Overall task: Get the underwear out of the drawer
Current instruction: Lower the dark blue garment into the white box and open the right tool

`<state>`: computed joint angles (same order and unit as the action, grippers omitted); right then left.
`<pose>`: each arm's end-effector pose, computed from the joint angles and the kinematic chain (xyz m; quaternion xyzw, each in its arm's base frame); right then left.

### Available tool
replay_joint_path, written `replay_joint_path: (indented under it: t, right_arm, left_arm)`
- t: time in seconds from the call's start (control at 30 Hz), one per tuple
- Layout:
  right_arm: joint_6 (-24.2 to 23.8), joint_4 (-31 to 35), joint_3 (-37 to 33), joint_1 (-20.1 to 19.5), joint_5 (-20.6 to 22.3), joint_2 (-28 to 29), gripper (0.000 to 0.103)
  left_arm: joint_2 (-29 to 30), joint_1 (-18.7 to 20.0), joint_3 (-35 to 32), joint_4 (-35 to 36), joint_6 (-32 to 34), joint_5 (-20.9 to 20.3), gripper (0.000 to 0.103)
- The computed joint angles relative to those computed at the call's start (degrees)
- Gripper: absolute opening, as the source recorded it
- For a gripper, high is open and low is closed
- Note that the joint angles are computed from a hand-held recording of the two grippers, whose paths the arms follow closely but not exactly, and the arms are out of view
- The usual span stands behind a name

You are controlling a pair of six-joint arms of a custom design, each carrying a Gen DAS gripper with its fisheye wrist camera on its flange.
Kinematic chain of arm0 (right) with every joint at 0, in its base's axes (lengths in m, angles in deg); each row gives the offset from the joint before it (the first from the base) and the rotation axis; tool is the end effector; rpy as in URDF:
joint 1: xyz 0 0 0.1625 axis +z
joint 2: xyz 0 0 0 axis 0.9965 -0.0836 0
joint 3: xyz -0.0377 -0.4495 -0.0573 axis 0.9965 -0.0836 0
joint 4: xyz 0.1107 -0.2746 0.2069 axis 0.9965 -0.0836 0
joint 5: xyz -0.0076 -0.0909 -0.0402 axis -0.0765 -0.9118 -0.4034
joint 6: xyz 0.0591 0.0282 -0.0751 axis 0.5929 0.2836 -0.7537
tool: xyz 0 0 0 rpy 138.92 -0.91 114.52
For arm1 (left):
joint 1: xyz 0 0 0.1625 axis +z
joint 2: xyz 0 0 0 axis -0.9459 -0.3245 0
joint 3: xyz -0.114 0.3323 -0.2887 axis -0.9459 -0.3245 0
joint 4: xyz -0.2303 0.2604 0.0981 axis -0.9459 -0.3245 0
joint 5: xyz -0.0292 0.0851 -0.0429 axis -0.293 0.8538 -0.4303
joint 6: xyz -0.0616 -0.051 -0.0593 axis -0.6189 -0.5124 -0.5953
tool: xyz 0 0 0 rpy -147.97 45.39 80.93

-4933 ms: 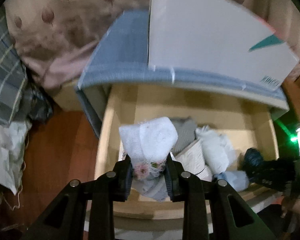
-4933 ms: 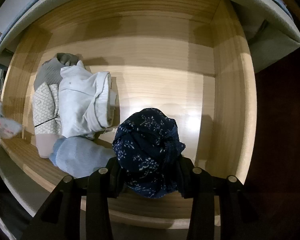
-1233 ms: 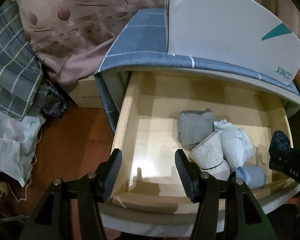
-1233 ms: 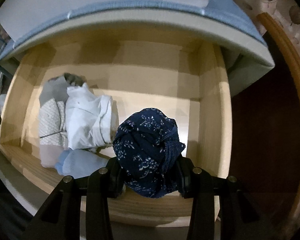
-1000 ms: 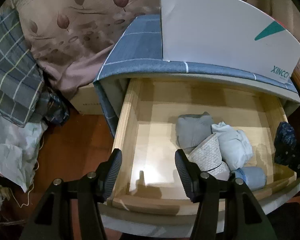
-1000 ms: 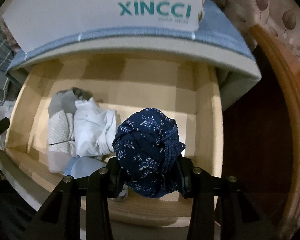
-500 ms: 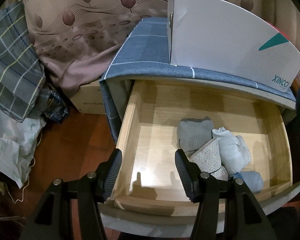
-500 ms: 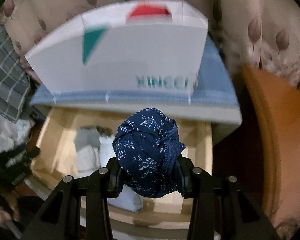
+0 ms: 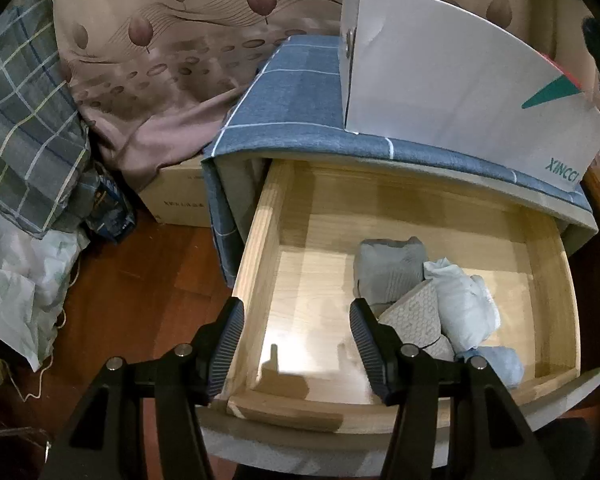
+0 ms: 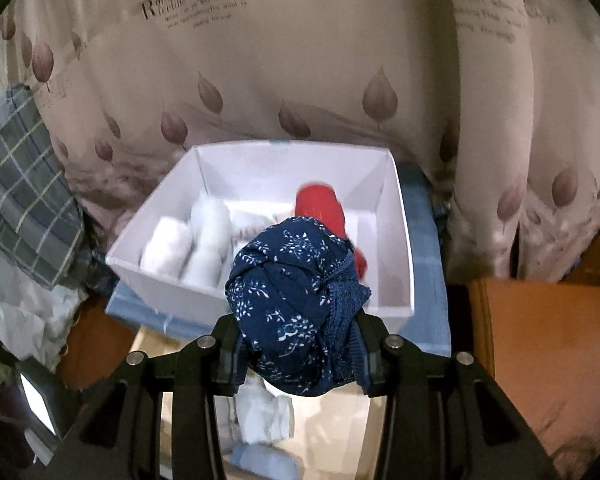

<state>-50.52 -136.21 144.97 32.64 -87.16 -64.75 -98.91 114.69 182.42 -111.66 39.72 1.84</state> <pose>0.3327 -0.5138 0.3226 0.0652 -0.8675 0.3529 0.3443 -0.1931 -0.4744 0.1878 0.1944 0.8829 -0.2522 0.3453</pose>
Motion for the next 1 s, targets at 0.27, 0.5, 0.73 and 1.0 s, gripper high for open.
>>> replay_joint_path:
  t: [0.27,0.5,0.73,1.0]
  right_arm:
    - [-2.55,2.07,-7.58,-1.32,1.59,4.32,0.039]
    - [-2.38,6.85,-13.40,-3.16,3.29,7.98,0.041]
    - [-1.30,9.05,-14.41,-4.97,4.90,9.94,0.041]
    - [0.45,12.21,-14.23,-6.16,5.61,10.50,0.050]
  left_arm:
    - [-0.57,0.57,0.04,-0.72,-0.52,-0.81,0.056]
    - [-0.64,1.05,-0.25,-0.98,-0.91,-1.50,0.056]
    - [-0.94,1.41,-0.33,-1.01,-1.43,-2.06,0.056]
    - [-0.92,1.36,-0.42,-0.70,-1.71,-1.98,0.056]
